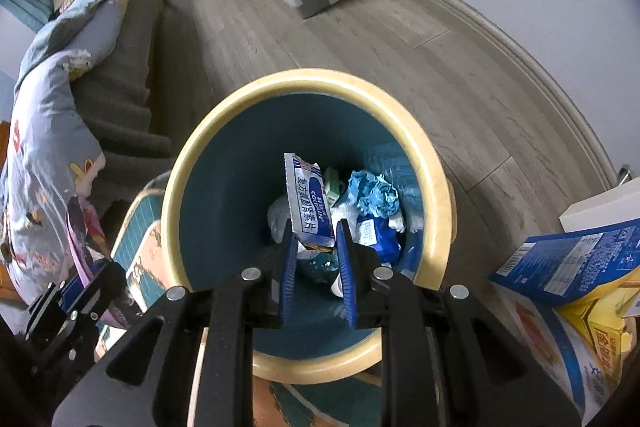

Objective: Collect trash

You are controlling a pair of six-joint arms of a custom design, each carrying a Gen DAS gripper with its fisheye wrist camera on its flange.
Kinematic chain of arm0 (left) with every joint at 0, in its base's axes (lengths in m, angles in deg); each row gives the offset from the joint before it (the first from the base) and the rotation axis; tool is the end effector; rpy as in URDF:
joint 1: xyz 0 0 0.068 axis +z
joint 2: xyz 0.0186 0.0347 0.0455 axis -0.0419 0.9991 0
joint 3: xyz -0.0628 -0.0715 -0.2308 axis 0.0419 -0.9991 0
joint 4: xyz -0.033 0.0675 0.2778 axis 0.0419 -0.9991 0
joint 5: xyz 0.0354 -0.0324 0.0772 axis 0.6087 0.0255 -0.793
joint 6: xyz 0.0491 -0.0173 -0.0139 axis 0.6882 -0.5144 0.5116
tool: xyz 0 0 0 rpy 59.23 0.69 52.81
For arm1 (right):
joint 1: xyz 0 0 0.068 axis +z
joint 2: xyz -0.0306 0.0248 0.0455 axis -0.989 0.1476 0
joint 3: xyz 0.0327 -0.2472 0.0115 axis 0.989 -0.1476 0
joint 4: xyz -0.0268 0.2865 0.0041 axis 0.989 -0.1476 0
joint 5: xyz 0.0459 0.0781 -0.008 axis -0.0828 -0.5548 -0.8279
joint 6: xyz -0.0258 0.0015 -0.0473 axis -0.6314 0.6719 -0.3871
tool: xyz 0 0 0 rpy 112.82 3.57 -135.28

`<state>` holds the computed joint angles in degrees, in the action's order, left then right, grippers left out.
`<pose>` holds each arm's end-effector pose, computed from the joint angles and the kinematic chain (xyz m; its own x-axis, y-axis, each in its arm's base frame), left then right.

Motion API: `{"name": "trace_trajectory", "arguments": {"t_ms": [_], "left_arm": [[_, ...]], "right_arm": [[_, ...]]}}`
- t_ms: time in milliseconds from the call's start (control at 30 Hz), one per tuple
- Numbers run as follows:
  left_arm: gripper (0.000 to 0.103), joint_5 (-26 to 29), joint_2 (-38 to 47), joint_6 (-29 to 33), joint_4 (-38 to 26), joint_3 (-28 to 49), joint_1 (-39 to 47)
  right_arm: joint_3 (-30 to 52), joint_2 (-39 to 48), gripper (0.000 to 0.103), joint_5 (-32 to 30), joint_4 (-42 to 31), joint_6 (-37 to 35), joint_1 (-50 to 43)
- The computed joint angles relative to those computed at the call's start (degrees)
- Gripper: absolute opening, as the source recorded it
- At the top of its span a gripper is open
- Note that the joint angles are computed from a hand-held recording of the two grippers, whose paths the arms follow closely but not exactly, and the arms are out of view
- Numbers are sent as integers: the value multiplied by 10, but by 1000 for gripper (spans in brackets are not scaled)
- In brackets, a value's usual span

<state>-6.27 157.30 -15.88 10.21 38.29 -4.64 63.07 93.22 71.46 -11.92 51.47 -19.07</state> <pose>0.2824 -0.0270 0.1432 -0.4614 0.7103 -0.5316 0.8453 0.5339 -0.0204 0.1587 0.2714 0.1122 -0.5390 0.7886 -0.2960 0.6949 0.6149 0.3730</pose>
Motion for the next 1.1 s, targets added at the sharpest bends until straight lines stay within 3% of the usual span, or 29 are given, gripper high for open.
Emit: {"name": "trace_trajectory", "arguments": {"t_ms": [133,167,267,367,600,767,800,933,1100], "left_arm": [[56,0,0,-1,13,-6,7],[57,0,1,-2,16,-7,11],[60,-2,11,-4,13,0,20],[64,1,12,-1,12,3,33],[75,30,-14,22,-30,9,80],[90,65,-66,59,-82,5,117],[91,69,-75,66,-87,2,122],[95,97,-126,116,-127,-6,154],[96,125,-133,165,-199,7,204]], "right_arm": [[0,2,20,-6,5,-4,-1],[3,5,22,-7,4,-6,-2],[4,5,43,-5,6,-10,-3],[10,7,50,-1,1,-8,1],[19,0,84,10,-23,5,13],[44,-22,93,28,-55,-10,32],[55,-23,97,33,-70,-11,37],[144,-6,97,68,-182,0,77],[280,68,97,102,-369,64,151]]}}
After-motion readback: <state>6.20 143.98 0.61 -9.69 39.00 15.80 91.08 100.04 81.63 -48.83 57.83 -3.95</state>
